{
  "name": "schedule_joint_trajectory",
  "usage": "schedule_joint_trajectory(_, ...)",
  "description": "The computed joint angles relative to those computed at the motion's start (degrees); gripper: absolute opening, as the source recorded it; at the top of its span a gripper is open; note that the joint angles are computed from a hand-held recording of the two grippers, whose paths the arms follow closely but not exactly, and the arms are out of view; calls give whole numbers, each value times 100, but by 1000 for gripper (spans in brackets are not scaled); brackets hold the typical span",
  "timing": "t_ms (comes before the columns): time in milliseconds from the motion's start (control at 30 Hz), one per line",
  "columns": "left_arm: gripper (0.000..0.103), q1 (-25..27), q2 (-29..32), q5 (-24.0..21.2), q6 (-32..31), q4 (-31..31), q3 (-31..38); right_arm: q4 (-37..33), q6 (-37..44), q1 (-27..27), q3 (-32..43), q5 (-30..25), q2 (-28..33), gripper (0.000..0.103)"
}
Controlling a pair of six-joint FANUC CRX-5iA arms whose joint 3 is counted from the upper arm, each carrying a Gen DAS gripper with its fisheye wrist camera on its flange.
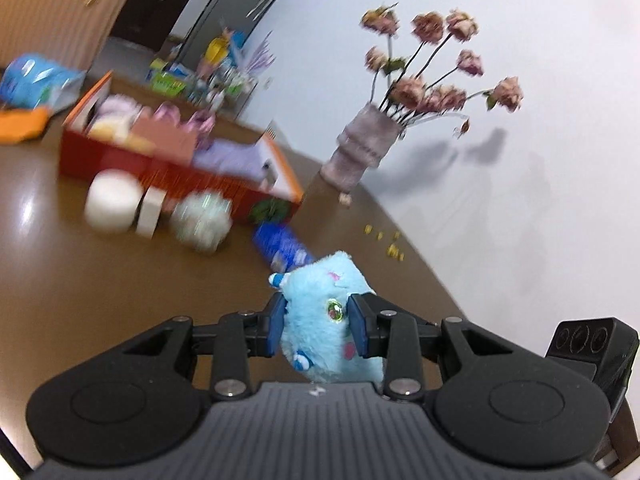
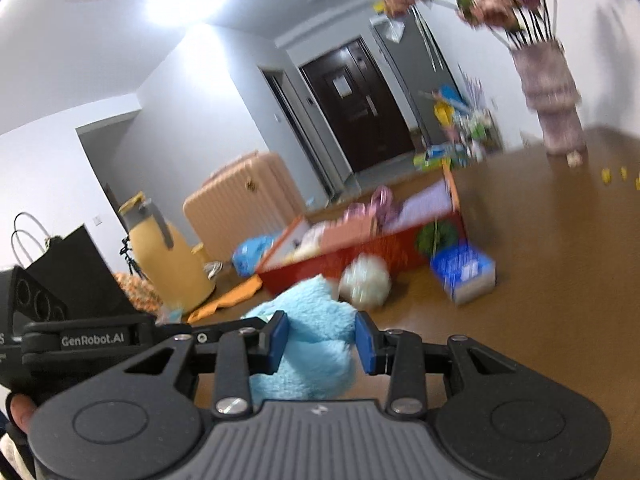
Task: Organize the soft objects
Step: 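Carry the held blue plush with both tools into the box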
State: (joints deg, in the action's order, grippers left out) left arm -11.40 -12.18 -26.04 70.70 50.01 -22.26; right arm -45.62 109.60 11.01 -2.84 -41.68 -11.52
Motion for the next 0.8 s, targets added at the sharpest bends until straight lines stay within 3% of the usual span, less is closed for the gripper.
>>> schedule_joint_trajectory(133,34,111,685,-102,-485,490,732,324,-38,106,625,291,506,36)
schedule_joint_trajectory(233,34,255,1224,-246,-620,670,1335,136,60,-68,1466,71,1194,36)
schedule_joint_trajectory(400,34,519,2293,-656,24,69,2643,730,-443,42,2832,-203,2414,36)
schedule_joint_trajectory(600,34,751,3473,-1178,543,-136,3839,1544,-1082,229,4096,-443,3635,36)
schedule_joint_trajectory(800,34,865,4235,-1683,998,-437,4583,2257,-1466,398,4607,-581,4324,36)
